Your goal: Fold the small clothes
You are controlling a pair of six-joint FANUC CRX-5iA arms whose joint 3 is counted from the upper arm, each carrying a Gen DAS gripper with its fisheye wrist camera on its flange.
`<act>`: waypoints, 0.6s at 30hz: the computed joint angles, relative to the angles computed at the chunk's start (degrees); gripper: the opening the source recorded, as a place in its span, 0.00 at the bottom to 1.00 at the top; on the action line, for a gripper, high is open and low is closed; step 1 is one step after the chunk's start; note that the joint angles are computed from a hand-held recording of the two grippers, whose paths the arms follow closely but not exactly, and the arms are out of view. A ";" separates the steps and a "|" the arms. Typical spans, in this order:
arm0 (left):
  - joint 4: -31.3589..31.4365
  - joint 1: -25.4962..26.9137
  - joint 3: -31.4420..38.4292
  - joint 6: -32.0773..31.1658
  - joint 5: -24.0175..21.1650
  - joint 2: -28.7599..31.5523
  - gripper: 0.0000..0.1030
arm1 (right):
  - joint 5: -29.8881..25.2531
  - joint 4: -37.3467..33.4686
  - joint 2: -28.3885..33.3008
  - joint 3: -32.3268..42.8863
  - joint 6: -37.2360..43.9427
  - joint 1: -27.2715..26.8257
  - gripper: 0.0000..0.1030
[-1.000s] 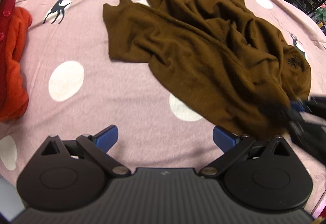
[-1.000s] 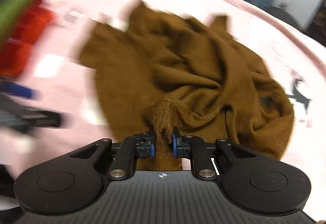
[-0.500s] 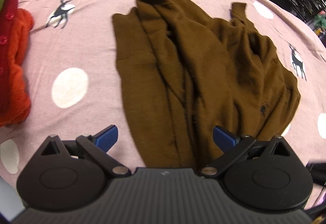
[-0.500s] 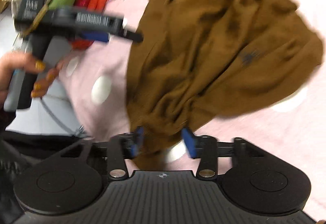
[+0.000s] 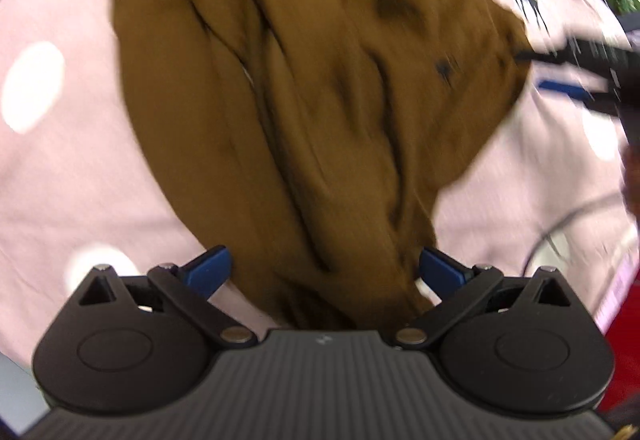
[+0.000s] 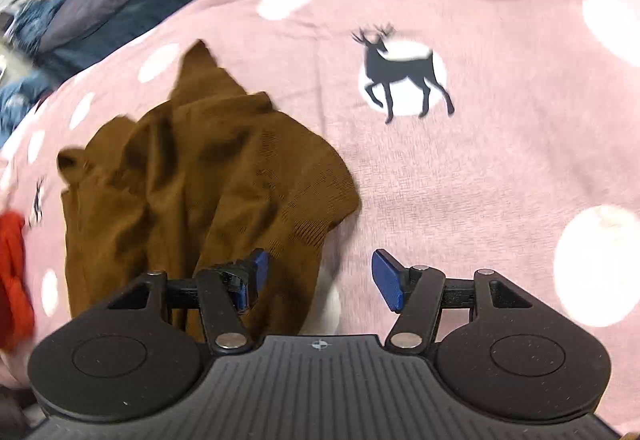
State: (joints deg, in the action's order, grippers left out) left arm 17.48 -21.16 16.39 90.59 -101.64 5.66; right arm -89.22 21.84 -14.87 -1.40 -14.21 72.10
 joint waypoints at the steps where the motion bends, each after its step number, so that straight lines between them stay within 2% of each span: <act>1: 0.82 -0.34 -0.99 -0.11 -0.56 0.17 1.00 | 2.62 -0.32 -0.84 -1.01 -0.76 -0.68 0.92; 3: 1.57 -0.85 -3.95 -0.37 1.06 -0.77 0.99 | 7.68 0.42 -2.12 -3.39 -1.24 -1.02 0.80; 4: 1.27 -1.35 -4.83 0.07 1.93 -1.18 0.97 | 8.07 -0.47 -1.38 -2.63 0.47 -1.54 0.58; 5: 0.93 -1.84 -5.42 0.15 2.84 -1.59 0.86 | 8.05 -1.54 -0.17 -1.32 3.15 -2.26 0.26; 6: 0.52 -2.31 -5.78 -0.85 4.07 -2.11 0.79 | 7.91 -1.39 0.65 -0.53 4.87 -2.21 0.13; 7: -1.04 -3.26 -5.10 -2.52 4.89 -2.24 0.69 | 7.63 0.18 0.90 -0.49 4.80 -1.32 0.11; 8: -3.05 -4.12 -3.84 -3.72 4.91 -1.92 0.53 | 6.91 1.65 0.83 -0.46 4.59 -0.48 0.09; 9: -4.95 -4.74 -2.60 -3.98 4.74 -1.59 0.45 | 5.62 2.53 1.03 -0.05 4.67 0.31 0.09; 11: -3.77 -2.40 -3.25 -1.71 5.61 -2.12 0.21 | 1.87 3.39 0.92 0.78 4.52 2.13 0.08; 12: -2.64 -0.67 -3.74 0.00 6.28 -2.52 0.17 | -0.03 2.68 0.61 1.39 4.58 2.95 0.08; 14: -4.18 1.77 -2.27 2.95 8.19 -3.26 0.17 | -1.08 -1.88 -0.90 1.76 6.77 2.74 0.07; 16: -10.06 1.87 2.51 1.44 9.89 -2.83 0.17 | 1.33 -9.85 -2.79 2.72 12.79 1.01 0.07; 18: -12.20 2.86 7.04 1.13 10.66 -1.03 0.17 | 6.42 -19.60 -5.20 3.51 18.55 0.27 0.07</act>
